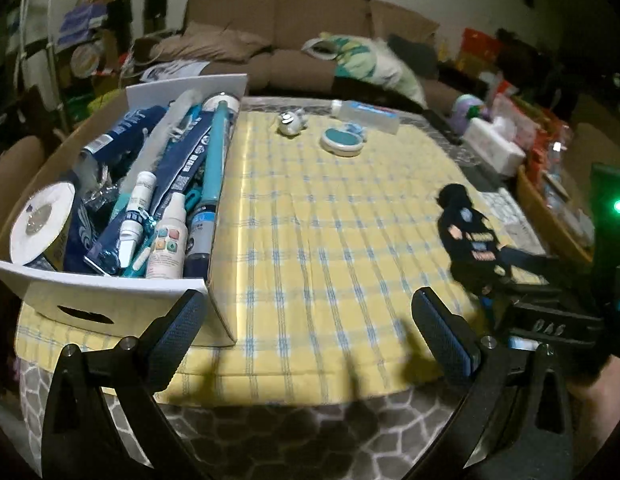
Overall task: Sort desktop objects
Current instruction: 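Move both tools back from the box over the cloth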
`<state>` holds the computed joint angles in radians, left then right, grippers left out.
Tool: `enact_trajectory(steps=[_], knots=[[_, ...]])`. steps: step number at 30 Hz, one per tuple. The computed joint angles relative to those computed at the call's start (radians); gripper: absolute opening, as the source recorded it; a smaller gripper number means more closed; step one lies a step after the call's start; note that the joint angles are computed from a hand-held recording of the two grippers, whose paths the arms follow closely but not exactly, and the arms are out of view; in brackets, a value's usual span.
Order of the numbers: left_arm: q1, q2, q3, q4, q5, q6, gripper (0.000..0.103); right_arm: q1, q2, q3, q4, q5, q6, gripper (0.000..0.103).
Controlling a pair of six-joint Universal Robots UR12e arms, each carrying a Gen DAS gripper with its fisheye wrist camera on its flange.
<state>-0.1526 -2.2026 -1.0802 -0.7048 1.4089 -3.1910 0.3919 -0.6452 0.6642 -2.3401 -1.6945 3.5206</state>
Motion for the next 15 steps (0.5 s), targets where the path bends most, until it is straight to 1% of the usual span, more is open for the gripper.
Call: enact_trajectory(steps=[2,5,6,7,8,9,10,11,13,15], knots=[[-0.005,-0.026,0.049,-0.036,-0.012,-0.015,0.103,-0.014,0.012,-0.034,0.018,0.002,-0.011,0.103],[-0.022,-0.043,0.09,-0.06,0.015,0.017,0.103,-0.038,0.033,-0.089,0.045,-0.008,-0.028,0.103],[-0.023,-0.043,0.096,-0.086,0.002,-0.012,0.103,-0.042,0.04,-0.104,0.056,-0.013,-0.034,0.103],[-0.02,-0.038,0.089,-0.095,-0.026,-0.048,0.103,-0.048,0.046,-0.119,0.065,-0.016,-0.04,0.103],[-0.014,-0.031,0.071,-0.099,-0.083,-0.095,0.103,-0.054,0.05,-0.128,0.067,-0.014,-0.045,0.103],[-0.013,-0.027,0.059,-0.099,-0.118,-0.111,0.103,-0.063,0.056,-0.139,0.07,-0.01,-0.046,0.103],[-0.019,-0.029,0.056,-0.099,-0.142,-0.106,0.103,-0.069,0.058,-0.144,0.07,-0.003,-0.042,0.103],[-0.026,-0.035,0.061,-0.099,-0.151,-0.09,0.103,-0.075,0.058,-0.142,0.065,0.006,-0.038,0.103],[-0.042,-0.058,0.094,-0.103,-0.153,-0.046,0.103,-0.087,0.06,-0.146,0.061,0.019,-0.032,0.103],[-0.055,-0.103,0.167,-0.127,-0.145,-0.015,0.103,-0.096,0.059,-0.142,0.051,0.02,-0.029,0.103]])
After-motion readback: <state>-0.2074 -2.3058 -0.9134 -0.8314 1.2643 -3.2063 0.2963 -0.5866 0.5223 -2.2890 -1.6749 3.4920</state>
